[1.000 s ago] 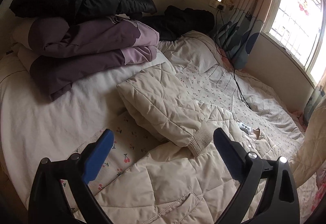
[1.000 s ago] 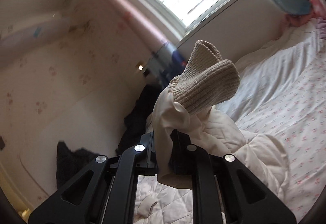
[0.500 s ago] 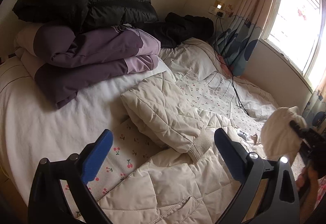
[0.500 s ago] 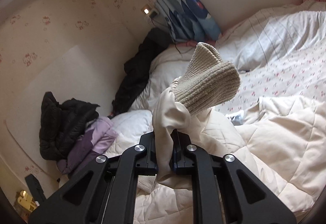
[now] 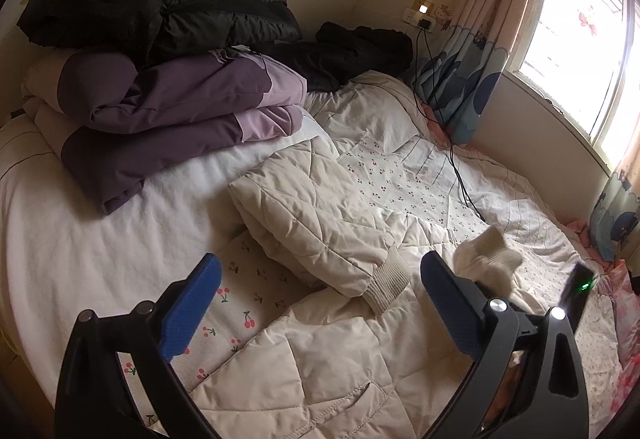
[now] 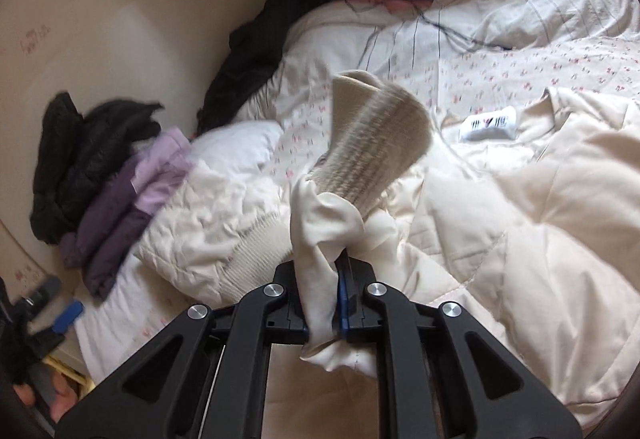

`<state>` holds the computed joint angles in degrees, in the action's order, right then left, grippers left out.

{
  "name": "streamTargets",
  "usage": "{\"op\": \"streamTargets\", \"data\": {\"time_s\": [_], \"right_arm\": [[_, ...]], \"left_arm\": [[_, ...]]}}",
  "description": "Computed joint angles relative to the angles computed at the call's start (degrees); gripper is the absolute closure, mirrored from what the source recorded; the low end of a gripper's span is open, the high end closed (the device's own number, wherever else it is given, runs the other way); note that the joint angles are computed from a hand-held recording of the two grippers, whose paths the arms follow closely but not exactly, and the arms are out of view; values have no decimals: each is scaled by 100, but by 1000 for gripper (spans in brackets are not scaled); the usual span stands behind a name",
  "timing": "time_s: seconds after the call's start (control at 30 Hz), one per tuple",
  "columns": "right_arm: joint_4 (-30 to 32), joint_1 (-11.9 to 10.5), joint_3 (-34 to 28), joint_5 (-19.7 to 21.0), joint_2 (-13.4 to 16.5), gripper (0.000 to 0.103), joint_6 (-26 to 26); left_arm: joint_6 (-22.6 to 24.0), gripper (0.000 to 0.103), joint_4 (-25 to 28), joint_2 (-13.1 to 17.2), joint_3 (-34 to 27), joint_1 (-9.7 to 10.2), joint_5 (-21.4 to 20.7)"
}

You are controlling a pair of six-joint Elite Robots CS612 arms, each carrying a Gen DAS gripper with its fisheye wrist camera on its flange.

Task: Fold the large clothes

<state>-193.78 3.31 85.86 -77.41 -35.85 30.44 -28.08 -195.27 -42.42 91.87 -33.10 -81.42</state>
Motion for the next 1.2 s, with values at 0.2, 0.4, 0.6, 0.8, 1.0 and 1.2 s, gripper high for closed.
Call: {"op": "streamTargets", "data": {"time_s": [0.2,0.4,0.6,0.8,1.0,1.2], "right_arm": [[1364,128,-373,-7,155,71,-364],[1966,224,-557,176,121,37,-1104],[2101,482,-662,-1109,78,31,-1402],[1772,483,-885,-1206,244,71,-1035],[567,325,-942,-1058,406,75,243],[2491,384,-1720,-676,750,67,-583]], "left_arm": [[-428,7,136,22,-44,133,-49],[-782,7,238,47,-77,244,-141],[-689,7,263,54,-88,247,-175],[-382,7,405,53,-121,217,-184],[-283,7,467,60,-147,210,-220],[74,7,726,90,-233,169,-332]]}}
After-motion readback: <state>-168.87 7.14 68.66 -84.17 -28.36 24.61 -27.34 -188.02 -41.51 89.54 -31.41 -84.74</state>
